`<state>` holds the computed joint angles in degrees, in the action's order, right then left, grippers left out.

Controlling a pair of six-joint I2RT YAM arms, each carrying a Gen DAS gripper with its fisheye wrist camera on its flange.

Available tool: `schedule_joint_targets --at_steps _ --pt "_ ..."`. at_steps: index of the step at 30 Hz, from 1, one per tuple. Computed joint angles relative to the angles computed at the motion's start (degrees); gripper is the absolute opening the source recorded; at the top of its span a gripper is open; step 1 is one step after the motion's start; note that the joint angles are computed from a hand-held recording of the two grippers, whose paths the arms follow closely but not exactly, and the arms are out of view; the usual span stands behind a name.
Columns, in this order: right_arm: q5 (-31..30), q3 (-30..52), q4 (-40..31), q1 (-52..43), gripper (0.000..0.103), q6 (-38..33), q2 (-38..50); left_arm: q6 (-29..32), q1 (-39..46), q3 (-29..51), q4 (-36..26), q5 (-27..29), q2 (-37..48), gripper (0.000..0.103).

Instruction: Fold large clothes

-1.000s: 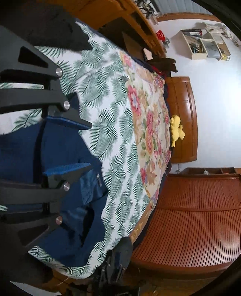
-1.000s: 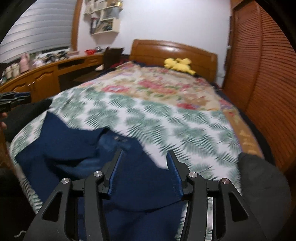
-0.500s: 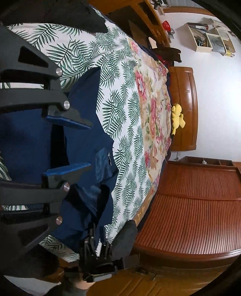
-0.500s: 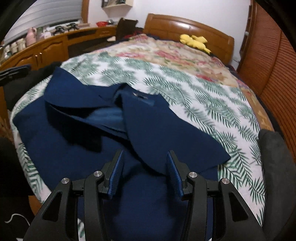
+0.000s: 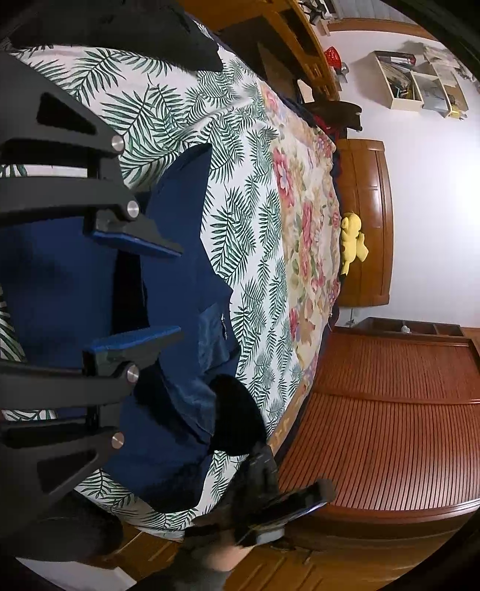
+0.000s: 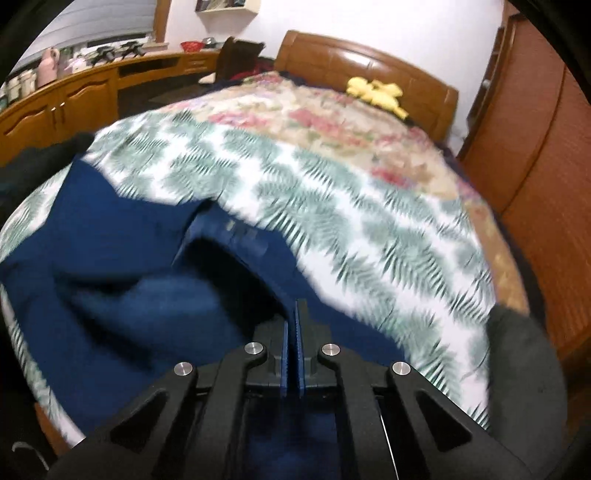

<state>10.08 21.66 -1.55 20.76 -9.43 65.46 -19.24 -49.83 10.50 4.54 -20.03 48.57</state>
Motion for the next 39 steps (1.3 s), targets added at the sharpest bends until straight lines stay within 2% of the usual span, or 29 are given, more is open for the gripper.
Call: schedule_joint_targets --at_steps 7,12,14,15,16,18,20,29,39 --pt "-1.2 14.8 1.6 -0.7 0.001 1.6 13.3 0.6 1.4 -0.5 -0.9 0.3 -1.9 0.036" --pt "0.8 20.2 2.5 1.6 0.003 4.1 19.8 0.6 2.7 -1.2 -2.6 1.0 -4.3 0.036" --pt "1.8 20.3 3.3 2.5 0.02 5.5 20.4 0.8 3.1 -1.5 -3.7 1.1 -6.1 0.036" --pt "1.4 19.0 4.7 2.9 0.037 5.6 19.6 0.9 3.3 -1.4 -4.2 1.2 -6.7 0.036" --pt "0.8 18.6 5.0 3.3 0.045 5.9 19.1 1.0 3.4 -1.5 -4.7 1.2 -7.5 0.036" --pt "-0.5 16.5 6.1 4.3 0.049 5.8 17.7 1.2 3.6 -1.5 -5.3 1.1 -8.3 0.036" --pt "0.2 14.9 6.6 6.3 0.051 5.5 16.9 1.2 3.8 -1.6 -6.0 1.2 -9.2 0.036" --pt "-5.7 7.2 8.2 16.2 0.051 7.1 16.8 1.2 5.7 -2.1 -8.3 2.2 -12.2 0.036" --pt "-4.8 4.5 7.3 25.1 0.051 7.6 18.1 1.4 5.7 -1.8 -9.2 2.2 -12.9 0.037"
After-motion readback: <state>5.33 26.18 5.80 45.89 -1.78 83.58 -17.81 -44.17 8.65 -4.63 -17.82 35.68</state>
